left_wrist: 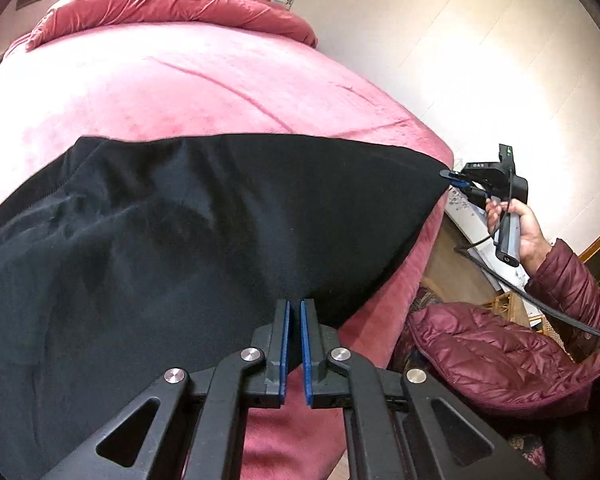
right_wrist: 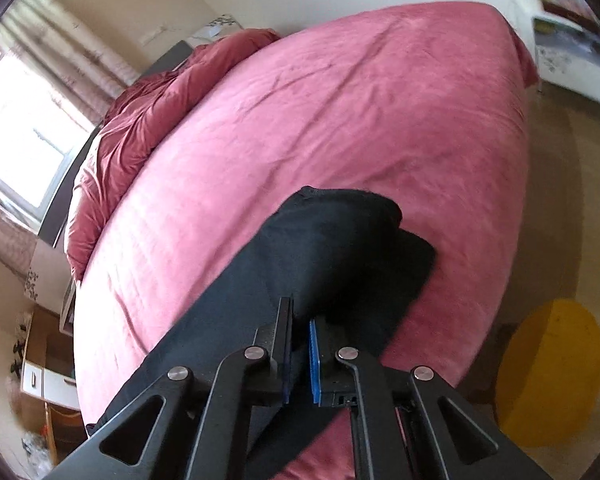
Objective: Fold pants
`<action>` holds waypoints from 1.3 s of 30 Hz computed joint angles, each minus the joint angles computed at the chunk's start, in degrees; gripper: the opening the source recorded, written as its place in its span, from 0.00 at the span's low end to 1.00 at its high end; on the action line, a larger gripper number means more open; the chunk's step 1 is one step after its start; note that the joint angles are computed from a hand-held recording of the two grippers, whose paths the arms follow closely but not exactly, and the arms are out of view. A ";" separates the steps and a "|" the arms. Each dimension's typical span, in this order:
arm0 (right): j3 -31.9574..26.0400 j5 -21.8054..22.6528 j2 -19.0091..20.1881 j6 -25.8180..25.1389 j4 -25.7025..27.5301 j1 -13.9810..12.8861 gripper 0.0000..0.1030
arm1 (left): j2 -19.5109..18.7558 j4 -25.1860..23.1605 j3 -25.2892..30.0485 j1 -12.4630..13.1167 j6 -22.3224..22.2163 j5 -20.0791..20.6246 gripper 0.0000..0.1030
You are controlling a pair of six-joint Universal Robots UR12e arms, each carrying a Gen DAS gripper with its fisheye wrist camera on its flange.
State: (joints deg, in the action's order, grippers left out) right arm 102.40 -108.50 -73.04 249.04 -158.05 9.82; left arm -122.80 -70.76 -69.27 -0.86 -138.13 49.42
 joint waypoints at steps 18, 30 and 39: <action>2.94 0.56 -0.68 7.39 3.20 -2.10 0.10 | -1.00 -9.36 2.09 1.71 -3.06 -1.77 0.25; -1.20 -4.44 -2.12 1.70 15.91 0.54 0.40 | 1.25 5.14 -2.64 4.74 -15.61 0.52 0.26; -17.39 22.50 10.33 -32.60 9.07 4.04 0.40 | 2.03 7.89 -4.82 3.38 -15.98 8.99 0.26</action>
State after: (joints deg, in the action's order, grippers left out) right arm 85.01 -86.00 -62.72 216.44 -148.98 13.86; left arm -120.76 -62.87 -74.09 2.52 -154.10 58.42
